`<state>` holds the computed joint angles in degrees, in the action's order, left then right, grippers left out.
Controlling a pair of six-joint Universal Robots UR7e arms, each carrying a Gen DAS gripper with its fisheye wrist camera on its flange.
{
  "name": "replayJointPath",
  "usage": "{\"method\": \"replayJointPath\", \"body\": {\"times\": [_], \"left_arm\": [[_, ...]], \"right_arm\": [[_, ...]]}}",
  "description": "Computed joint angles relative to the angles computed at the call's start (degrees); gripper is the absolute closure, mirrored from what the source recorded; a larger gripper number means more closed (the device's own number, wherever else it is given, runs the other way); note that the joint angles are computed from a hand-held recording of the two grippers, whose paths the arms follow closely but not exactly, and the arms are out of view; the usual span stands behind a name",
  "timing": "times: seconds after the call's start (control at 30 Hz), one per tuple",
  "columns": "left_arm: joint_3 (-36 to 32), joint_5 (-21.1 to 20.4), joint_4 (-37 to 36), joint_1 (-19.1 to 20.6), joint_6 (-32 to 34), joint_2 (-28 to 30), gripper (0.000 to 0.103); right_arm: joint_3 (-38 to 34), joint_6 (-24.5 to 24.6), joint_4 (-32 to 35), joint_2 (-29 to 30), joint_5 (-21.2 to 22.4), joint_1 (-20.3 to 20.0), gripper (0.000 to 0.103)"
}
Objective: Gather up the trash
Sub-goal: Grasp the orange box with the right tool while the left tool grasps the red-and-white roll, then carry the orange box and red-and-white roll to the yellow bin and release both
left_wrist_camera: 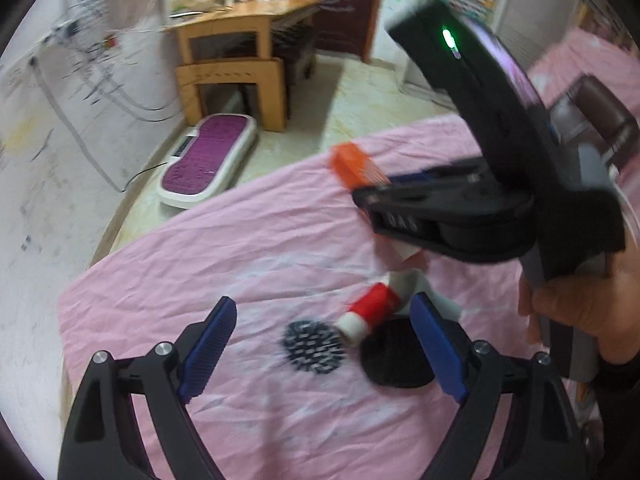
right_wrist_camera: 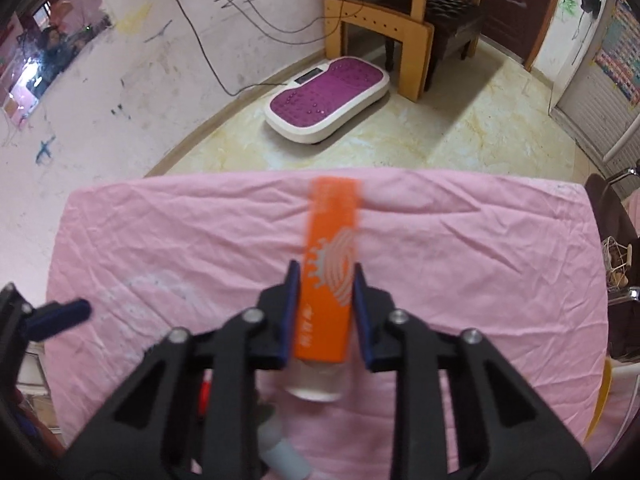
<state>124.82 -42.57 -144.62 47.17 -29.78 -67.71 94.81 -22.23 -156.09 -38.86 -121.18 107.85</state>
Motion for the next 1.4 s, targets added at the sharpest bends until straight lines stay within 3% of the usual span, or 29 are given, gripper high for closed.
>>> {"method": "replayJointPath", "body": {"times": [0.23, 0.3, 0.5, 0.73, 0.93, 1.07, 1.17, 1.4], "left_arm": [[-4.67, -1.69, 7.2, 1.02, 3.59, 2.88, 0.022], [-6.49, -3.84, 8.18, 2.06, 6.61, 3.49, 0.036], [-10.08, -5.57, 13.12, 2.42, 12.13, 5.63, 0.05], [-11.92, -5.13, 16.24, 3.61, 14.6, 6.84, 0.051], [-12.02, -6.74, 13.84, 4.61, 16.0, 7.78, 0.06], [-10.87, -6.14, 10.93, 4.32, 16.78, 7.8, 0.079], [-9.88, -5.95, 9.2, 4.38, 14.83, 7.35, 0.086], [-7.66, -6.2, 4.48, 5.1, 11.77, 6.25, 0.086]], "right_arm": [[0.2, 0.64, 2.33, -3.58, 4.93, -2.6, 0.081], [-0.1, 0.96, 3.22, -4.23, 6.3, -3.08, 0.081], [-0.13, 0.14, 4.03, -5.58, 8.03, -3.71, 0.081], [0.55, 0.2, 3.93, -6.56, 9.49, -4.32, 0.081], [0.81, 0.04, 4.11, -7.18, 10.75, -4.96, 0.081], [1.39, 0.01, 4.39, -7.9, 11.52, -5.65, 0.081], [1.64, 0.14, 4.44, -8.29, 12.37, -6.09, 0.081], [3.29, -0.18, 4.22, -10.38, 14.71, -6.94, 0.081]]}}
